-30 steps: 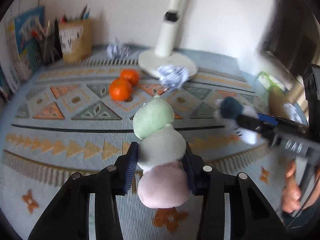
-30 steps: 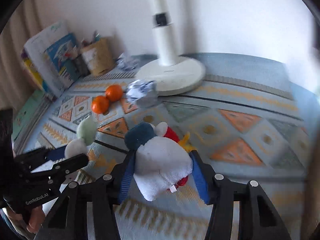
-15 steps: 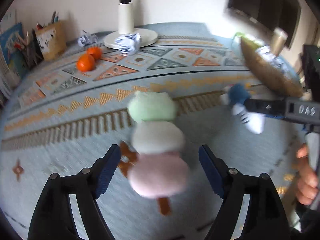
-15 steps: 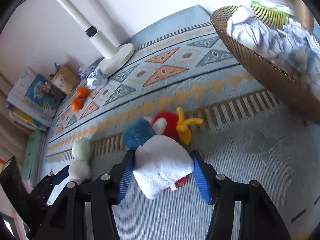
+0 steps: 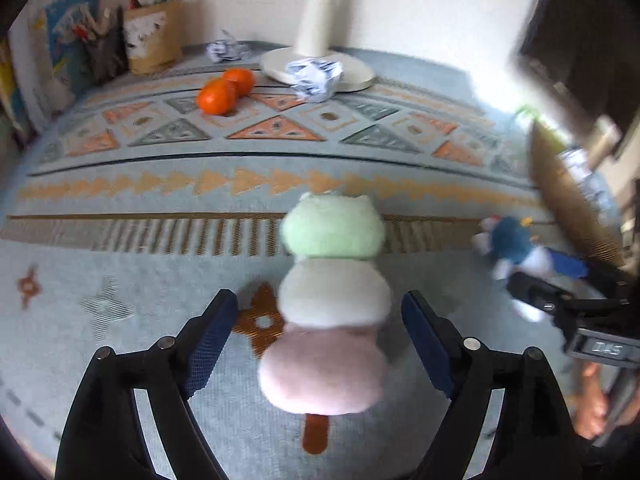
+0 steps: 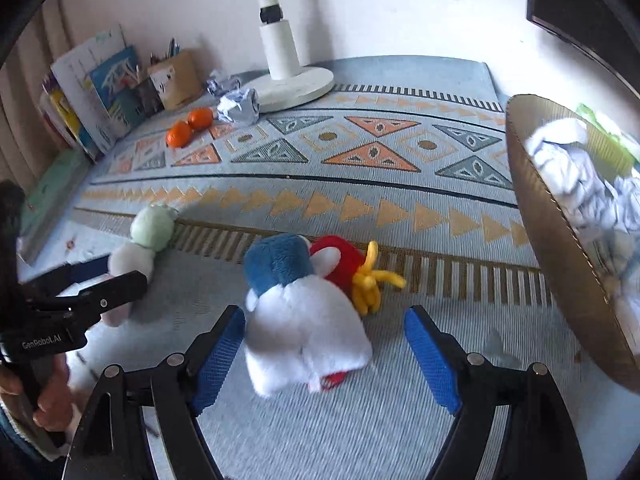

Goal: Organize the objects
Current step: 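Carry both plush toys to the wicker basket and open both grippers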

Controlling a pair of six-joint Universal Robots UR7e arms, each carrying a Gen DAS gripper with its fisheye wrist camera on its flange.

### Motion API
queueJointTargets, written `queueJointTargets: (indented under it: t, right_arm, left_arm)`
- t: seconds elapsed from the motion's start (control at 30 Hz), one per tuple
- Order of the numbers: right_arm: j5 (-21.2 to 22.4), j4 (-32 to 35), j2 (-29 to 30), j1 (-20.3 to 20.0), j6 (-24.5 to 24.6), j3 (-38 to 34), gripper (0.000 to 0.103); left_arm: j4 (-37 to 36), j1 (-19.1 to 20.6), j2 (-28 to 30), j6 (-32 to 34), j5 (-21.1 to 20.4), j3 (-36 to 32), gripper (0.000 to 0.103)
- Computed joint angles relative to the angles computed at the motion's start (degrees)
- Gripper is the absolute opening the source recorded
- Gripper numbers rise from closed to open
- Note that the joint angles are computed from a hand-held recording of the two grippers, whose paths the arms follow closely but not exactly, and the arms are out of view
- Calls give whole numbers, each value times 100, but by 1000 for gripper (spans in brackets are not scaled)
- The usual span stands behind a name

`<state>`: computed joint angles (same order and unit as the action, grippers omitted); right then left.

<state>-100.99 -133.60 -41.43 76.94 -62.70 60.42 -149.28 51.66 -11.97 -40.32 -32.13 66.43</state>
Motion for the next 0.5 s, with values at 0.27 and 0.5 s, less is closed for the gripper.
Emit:
queueJointTargets:
  t: [0.27,0.5]
  right_arm:
    - [287,-393,-114,-20,-75,349,55]
    - [1091,-817,-817,-34,-170,939,54]
  left_arm:
    - [-561,-85,137,637,117,40,45]
    - [-1986,-363,332,2261,-133,-424,44]
